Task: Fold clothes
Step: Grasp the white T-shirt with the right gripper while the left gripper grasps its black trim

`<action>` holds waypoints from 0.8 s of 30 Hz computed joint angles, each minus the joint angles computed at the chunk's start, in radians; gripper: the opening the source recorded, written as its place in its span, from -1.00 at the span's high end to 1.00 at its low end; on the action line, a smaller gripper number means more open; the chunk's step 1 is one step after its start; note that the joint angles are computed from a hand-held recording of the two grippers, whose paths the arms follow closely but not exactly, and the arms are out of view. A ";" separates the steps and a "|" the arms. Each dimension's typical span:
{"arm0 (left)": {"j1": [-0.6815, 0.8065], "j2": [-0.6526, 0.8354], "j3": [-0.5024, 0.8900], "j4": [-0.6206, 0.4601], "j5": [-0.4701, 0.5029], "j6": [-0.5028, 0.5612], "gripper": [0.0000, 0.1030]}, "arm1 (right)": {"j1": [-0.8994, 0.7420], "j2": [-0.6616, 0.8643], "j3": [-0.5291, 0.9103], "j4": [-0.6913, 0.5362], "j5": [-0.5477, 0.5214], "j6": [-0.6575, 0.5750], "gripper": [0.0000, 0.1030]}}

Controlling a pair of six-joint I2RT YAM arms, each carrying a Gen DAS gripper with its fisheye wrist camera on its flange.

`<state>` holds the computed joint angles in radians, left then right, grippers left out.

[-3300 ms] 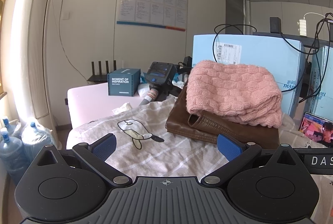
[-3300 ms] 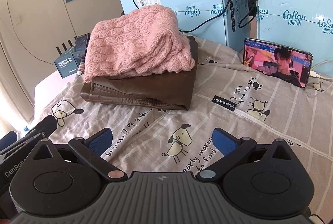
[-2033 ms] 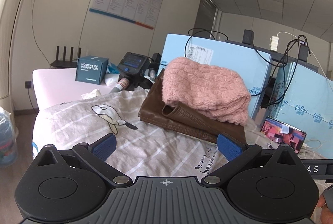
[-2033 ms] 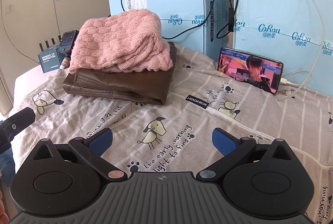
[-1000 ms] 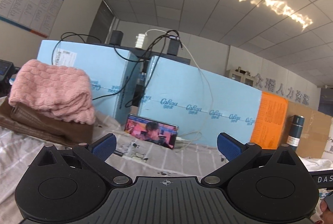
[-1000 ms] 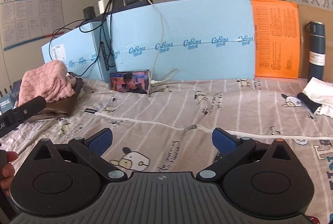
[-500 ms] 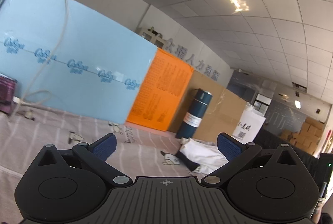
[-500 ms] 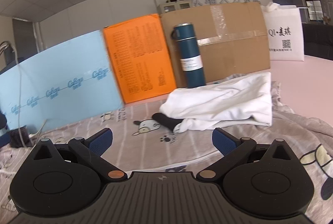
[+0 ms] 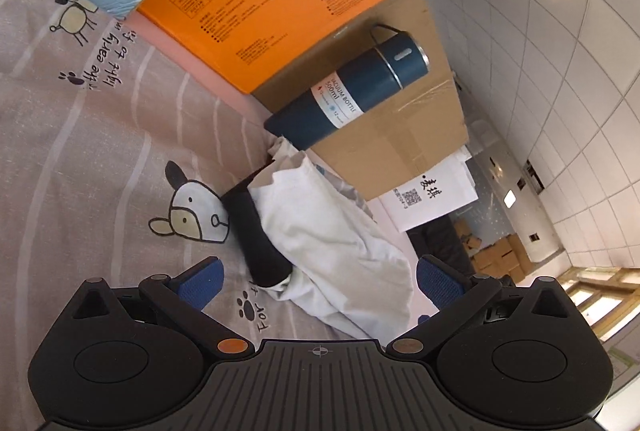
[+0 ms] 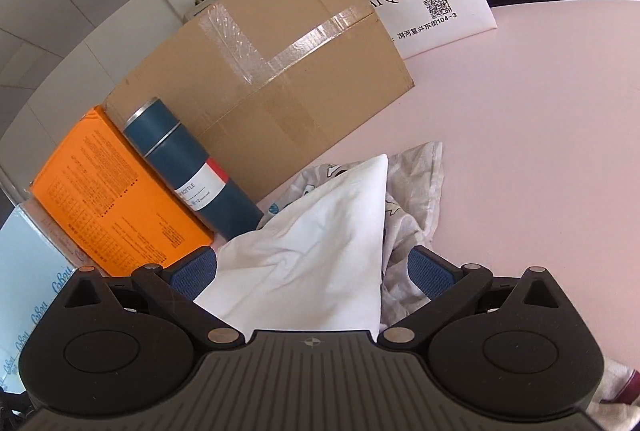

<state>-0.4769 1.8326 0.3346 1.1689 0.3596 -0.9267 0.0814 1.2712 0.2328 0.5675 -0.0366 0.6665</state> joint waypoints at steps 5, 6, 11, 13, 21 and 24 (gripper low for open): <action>-0.041 0.097 0.129 -0.042 -0.053 0.025 -1.00 | -0.105 0.243 0.145 0.060 -0.106 0.025 -1.00; -0.044 0.135 0.160 -0.027 -0.044 0.032 -1.00 | -0.111 0.284 0.161 0.084 -0.113 0.037 -1.00; -0.081 0.244 0.256 0.027 -0.110 0.092 -0.99 | -0.110 0.431 0.184 0.233 -0.165 0.025 -0.84; -0.115 0.249 0.287 -0.007 -0.185 0.147 -0.73 | -0.079 0.447 0.187 0.247 -0.111 0.002 -0.42; -0.117 0.271 0.277 -0.007 -0.270 0.169 0.75 | 0.111 0.449 0.146 0.312 0.255 -0.162 0.55; -0.131 0.273 0.257 0.047 -0.297 0.194 0.75 | 0.217 0.411 0.160 0.248 0.426 -0.223 0.59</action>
